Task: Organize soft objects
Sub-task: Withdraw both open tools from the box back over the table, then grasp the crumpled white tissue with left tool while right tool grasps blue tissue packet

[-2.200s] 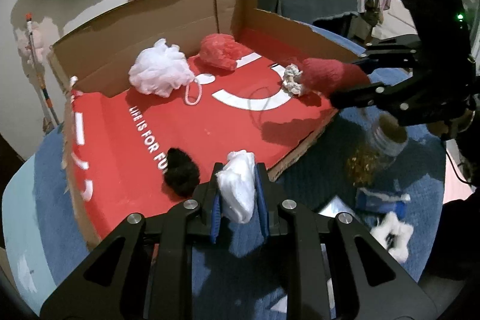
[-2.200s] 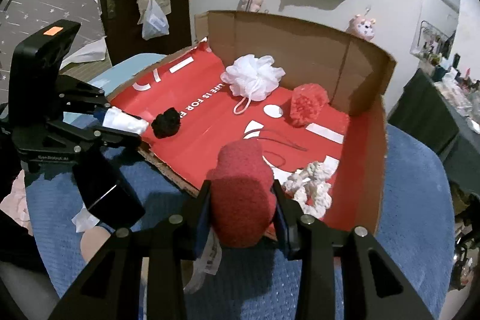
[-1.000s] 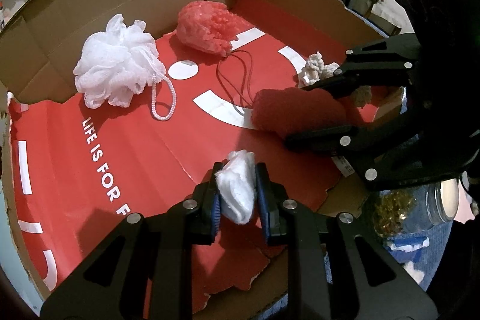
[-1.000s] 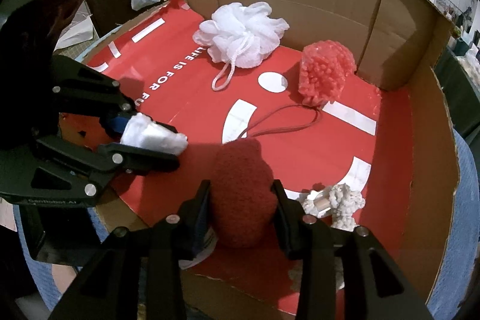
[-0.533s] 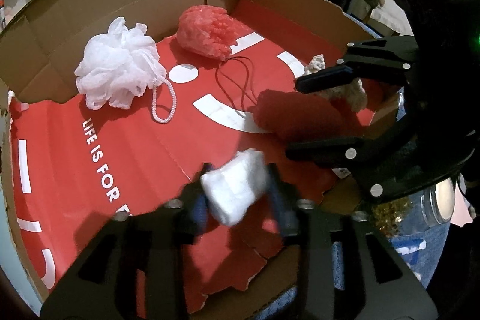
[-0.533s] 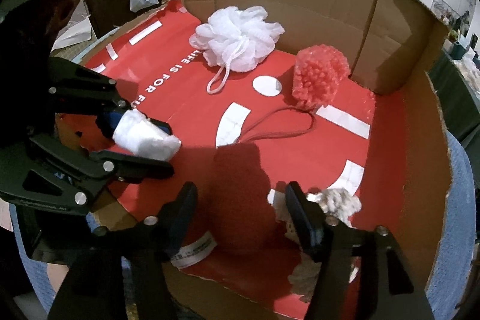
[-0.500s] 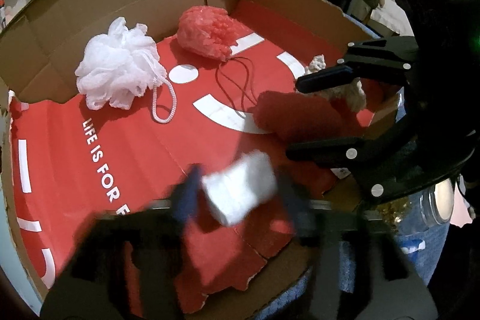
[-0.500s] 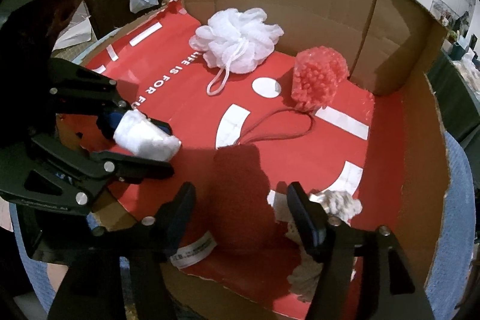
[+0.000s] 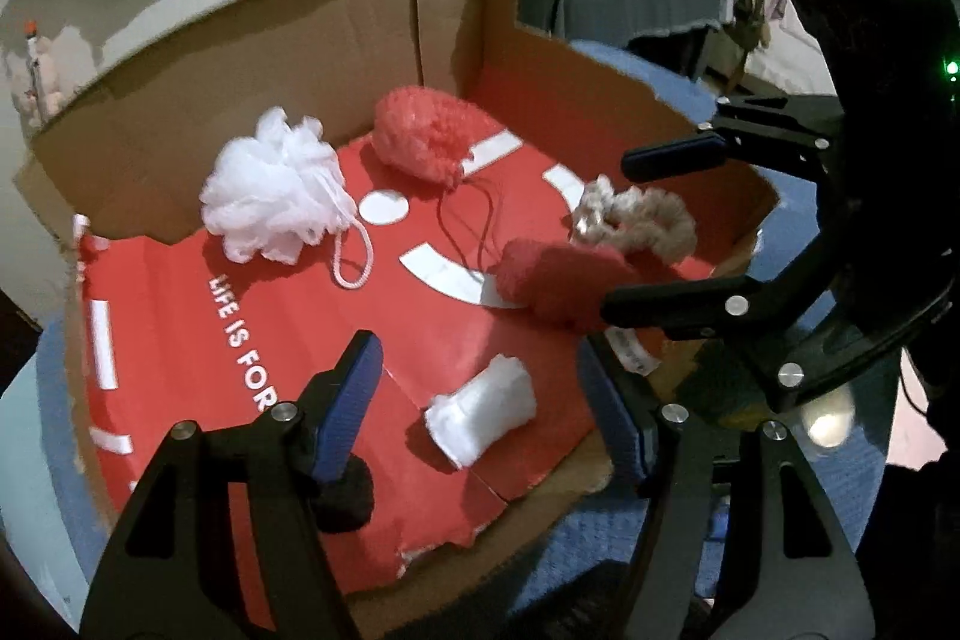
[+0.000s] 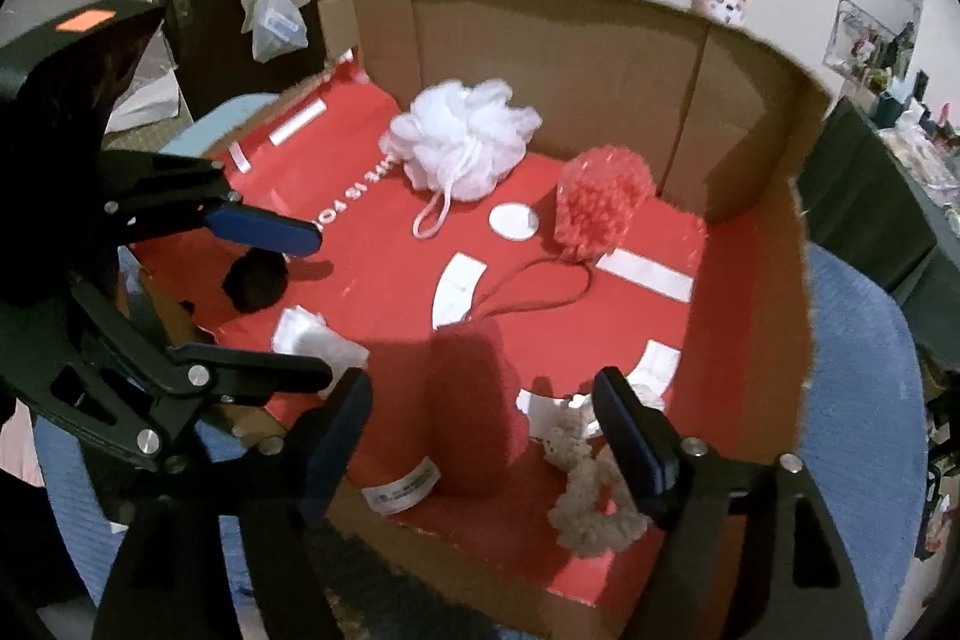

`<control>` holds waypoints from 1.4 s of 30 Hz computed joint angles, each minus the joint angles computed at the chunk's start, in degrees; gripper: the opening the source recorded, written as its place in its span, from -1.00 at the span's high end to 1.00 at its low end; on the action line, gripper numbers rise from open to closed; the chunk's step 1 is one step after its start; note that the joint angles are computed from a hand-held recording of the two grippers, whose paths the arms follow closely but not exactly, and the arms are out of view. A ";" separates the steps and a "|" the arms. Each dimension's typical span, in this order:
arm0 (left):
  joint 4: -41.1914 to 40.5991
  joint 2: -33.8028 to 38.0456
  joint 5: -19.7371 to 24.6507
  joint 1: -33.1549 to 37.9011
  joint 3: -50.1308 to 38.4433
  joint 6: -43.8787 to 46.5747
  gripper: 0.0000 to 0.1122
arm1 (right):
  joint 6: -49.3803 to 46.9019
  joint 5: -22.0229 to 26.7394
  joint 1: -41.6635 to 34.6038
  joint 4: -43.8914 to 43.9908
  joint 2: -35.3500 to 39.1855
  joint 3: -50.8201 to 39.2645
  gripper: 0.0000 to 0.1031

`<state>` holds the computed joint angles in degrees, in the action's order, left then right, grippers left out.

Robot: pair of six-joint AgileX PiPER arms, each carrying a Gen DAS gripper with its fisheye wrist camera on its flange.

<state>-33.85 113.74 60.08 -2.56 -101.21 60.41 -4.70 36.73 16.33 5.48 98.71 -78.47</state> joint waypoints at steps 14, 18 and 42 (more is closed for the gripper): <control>-16.24 -22.18 -7.60 7.75 24.23 9.42 -0.57 | 22.96 -1.42 8.67 -17.60 -18.03 9.80 -1.00; -20.50 -27.76 -9.76 9.92 30.76 13.09 -0.58 | 33.24 -0.54 13.82 -25.97 -23.20 13.19 -1.00; -40.29 -51.53 -10.77 26.56 66.81 35.06 -0.59 | 104.66 30.67 59.62 -70.25 -31.46 35.82 -1.00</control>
